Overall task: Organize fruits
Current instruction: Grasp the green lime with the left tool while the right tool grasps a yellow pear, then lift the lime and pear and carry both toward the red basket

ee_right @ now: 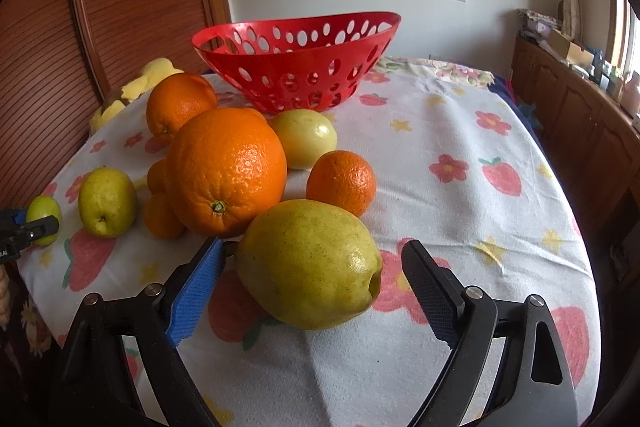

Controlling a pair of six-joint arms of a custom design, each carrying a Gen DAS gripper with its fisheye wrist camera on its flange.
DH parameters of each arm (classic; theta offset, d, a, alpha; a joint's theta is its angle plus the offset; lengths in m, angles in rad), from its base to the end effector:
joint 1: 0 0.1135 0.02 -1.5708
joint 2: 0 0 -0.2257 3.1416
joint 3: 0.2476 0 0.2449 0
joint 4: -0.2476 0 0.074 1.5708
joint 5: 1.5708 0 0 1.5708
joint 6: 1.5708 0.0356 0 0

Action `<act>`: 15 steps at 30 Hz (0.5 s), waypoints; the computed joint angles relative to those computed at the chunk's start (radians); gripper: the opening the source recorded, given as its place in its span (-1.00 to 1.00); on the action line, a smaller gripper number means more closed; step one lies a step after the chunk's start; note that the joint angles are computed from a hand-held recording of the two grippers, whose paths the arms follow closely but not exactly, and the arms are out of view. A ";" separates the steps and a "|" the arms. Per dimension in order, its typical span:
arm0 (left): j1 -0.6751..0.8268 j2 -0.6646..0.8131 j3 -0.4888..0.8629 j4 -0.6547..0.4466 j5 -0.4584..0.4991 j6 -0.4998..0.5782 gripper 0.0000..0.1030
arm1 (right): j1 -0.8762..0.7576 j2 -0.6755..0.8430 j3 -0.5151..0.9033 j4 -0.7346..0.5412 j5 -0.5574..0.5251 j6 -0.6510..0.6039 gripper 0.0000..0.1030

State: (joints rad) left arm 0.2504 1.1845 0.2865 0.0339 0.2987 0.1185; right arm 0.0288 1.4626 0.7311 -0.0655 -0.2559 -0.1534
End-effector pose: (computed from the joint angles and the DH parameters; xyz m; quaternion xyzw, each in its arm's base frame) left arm 0.1964 0.0394 0.0921 -0.0098 0.9292 -0.0745 0.3620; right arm 0.2878 0.0173 0.1464 -0.1315 0.9103 0.0946 0.3809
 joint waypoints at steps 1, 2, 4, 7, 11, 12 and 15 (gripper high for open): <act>-0.002 -0.002 -0.002 0.004 -0.003 0.000 -0.03 | 0.001 0.004 0.004 -0.003 0.000 -0.001 0.74; -0.007 -0.008 -0.006 0.007 -0.009 0.001 -0.03 | 0.004 0.009 0.008 -0.005 0.003 -0.001 0.72; -0.004 -0.016 -0.009 0.005 0.002 0.001 -0.03 | 0.008 0.018 0.016 -0.013 0.008 -0.003 0.67; -0.013 -0.064 -0.017 -0.018 0.006 0.002 -0.03 | 0.005 0.034 0.033 -0.031 0.005 -0.003 0.66; -0.029 -0.128 -0.009 -0.064 0.009 0.002 -0.03 | 0.005 0.044 0.046 -0.041 -0.004 -0.012 0.61; -0.036 -0.147 -0.006 -0.077 0.007 0.000 -0.03 | 0.003 0.048 0.051 -0.046 -0.013 -0.016 0.55; -0.066 -0.192 0.007 -0.112 -0.001 -0.007 -0.03 | 0.005 0.046 0.051 -0.054 -0.033 -0.016 0.39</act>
